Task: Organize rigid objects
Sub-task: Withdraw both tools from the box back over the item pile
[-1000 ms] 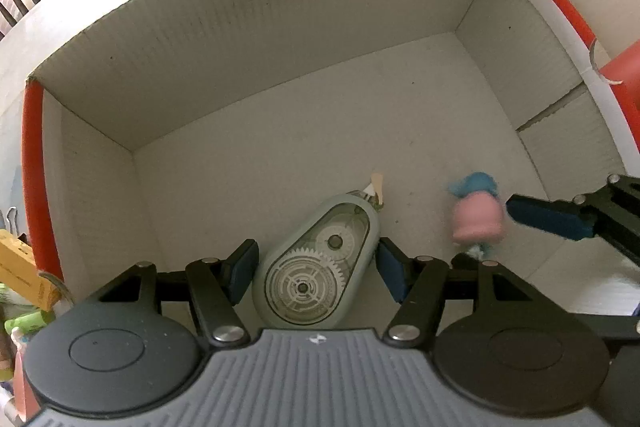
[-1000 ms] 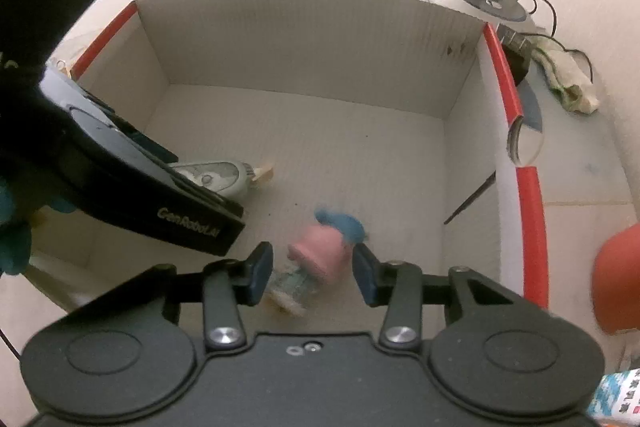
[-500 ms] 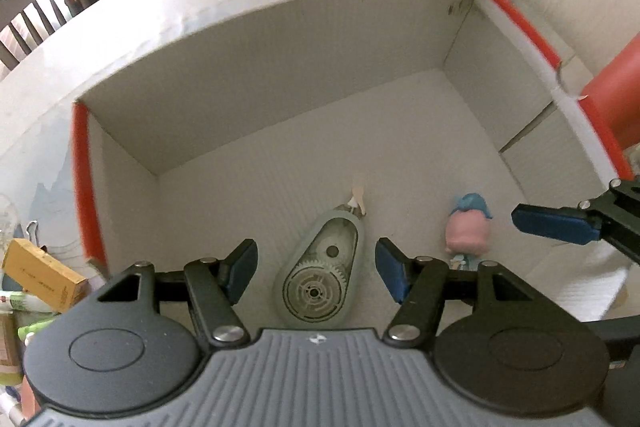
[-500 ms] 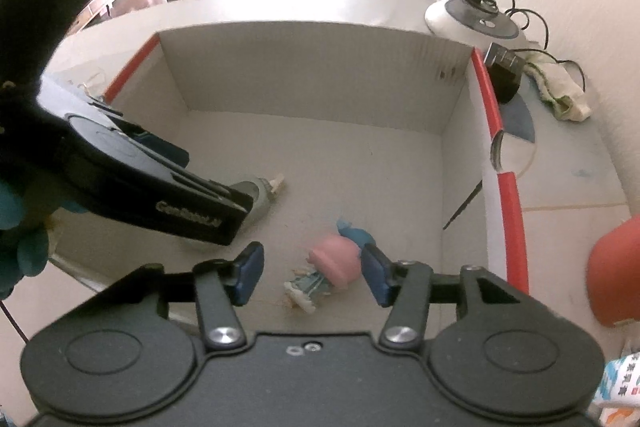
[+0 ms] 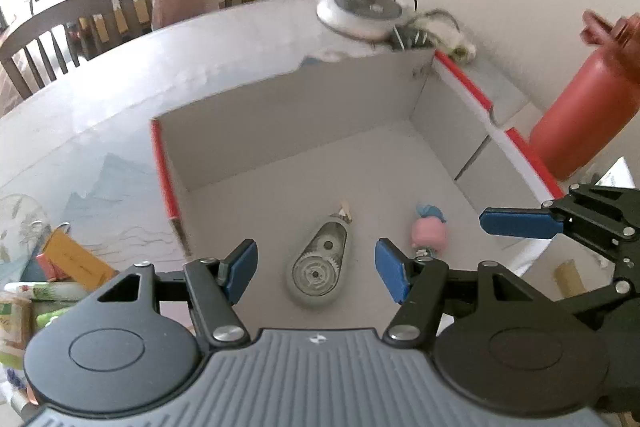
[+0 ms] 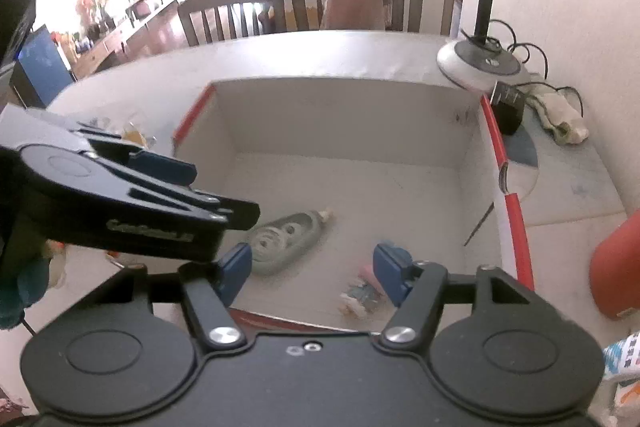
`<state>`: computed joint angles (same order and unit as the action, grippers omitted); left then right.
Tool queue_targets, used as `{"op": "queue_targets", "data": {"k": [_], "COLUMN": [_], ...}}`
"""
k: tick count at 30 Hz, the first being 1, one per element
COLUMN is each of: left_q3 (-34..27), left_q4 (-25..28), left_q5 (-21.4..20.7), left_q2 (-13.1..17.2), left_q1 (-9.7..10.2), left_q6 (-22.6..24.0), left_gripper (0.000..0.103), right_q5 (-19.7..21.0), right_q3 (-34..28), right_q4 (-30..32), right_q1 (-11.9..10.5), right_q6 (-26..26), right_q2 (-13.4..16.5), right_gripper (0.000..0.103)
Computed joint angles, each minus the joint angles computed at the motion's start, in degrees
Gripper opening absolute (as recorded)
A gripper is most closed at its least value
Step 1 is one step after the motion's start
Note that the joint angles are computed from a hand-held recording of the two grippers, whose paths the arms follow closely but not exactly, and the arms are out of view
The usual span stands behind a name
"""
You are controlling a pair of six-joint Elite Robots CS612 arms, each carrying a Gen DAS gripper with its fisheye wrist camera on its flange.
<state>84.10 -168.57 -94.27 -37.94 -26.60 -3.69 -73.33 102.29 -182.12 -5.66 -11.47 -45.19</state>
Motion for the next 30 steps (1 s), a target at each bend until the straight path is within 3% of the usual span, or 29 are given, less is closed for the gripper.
{"op": "queue_targets", "data": {"k": [13, 18, 30], "left_q3": [9.8, 13.4, 19.9], "left_q4": [-13.5, -17.6, -26.5], "left_q5": [-2.1, -3.3, -5.7], "left_q2": [-4.8, -6.3, -8.5], "left_q1": [2.19, 3.46, 7.86], "left_q6": [-0.4, -0.9, -0.8], "left_gripper": [0.064, 0.072, 0.082], "right_q5": [2.3, 3.0, 3.1], "right_q3": [4.1, 5.4, 6.2], "right_q4": [-8.6, -12.1, -19.5], "right_q1": [1.2, 1.9, 6.2], "right_q6": [2.5, 4.2, 8.9], "right_q2": [-1.9, -2.4, -1.5], "right_gripper": [0.078, 0.08, 0.093]}}
